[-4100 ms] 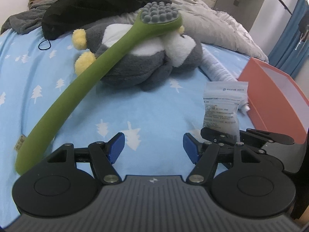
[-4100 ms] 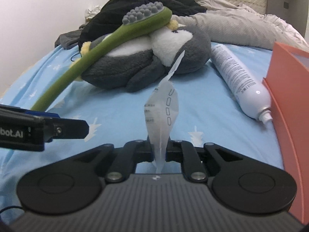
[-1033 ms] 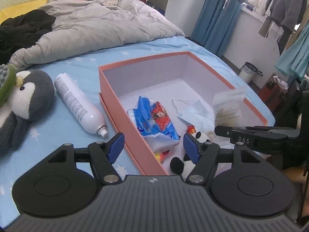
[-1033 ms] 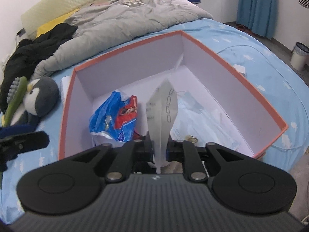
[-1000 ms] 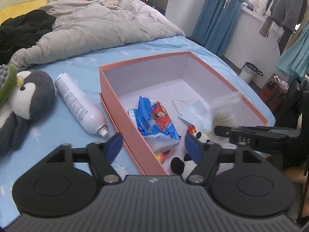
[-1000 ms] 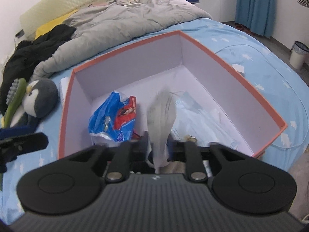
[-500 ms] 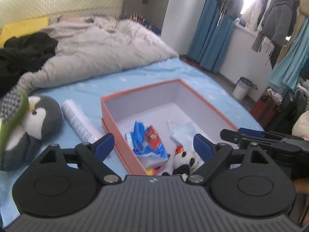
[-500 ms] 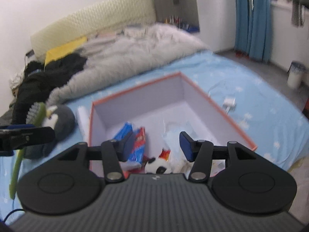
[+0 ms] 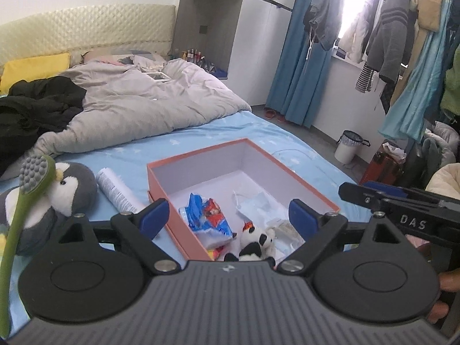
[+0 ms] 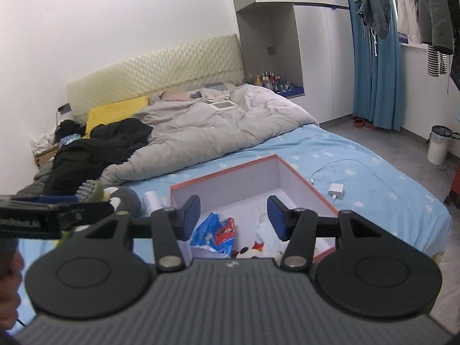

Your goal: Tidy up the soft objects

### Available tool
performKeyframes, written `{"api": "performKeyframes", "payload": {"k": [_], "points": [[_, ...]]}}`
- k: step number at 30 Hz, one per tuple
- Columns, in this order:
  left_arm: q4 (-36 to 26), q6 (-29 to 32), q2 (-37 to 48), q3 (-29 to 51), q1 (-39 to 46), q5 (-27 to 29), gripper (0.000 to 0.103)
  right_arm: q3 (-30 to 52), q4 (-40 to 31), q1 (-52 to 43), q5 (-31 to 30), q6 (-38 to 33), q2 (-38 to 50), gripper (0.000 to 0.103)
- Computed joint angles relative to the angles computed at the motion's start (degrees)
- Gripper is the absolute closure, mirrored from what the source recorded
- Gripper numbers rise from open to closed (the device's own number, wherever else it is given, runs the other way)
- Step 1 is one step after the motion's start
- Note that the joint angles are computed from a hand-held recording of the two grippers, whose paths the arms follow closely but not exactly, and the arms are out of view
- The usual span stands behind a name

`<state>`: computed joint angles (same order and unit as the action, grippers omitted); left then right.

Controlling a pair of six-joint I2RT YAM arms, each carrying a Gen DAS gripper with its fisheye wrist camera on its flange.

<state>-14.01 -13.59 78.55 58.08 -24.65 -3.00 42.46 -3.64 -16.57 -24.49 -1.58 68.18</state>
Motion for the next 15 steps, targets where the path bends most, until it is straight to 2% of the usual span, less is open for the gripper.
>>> {"api": "performKeyframes", "payload": {"k": [4, 9, 15], "points": [[-0.74, -1.53, -4.19, -4.26, -1.43, 0.07, 0.01, -2.88, -1.83, -0.2, -0.45, 0.54, -5.39, 0.049], [-1.86, -1.84, -9.38, -9.2, -4.22, -4.14, 0.01, -6.34, -4.09, -0.26, -0.6, -0.1, -11.27, 0.049], [-3.78, -2.79, -13.71, -11.99, -4.68, -5.39, 0.01, -10.4, -7.88, -0.43, -1.0, 0.12, -17.26, 0.049]]}}
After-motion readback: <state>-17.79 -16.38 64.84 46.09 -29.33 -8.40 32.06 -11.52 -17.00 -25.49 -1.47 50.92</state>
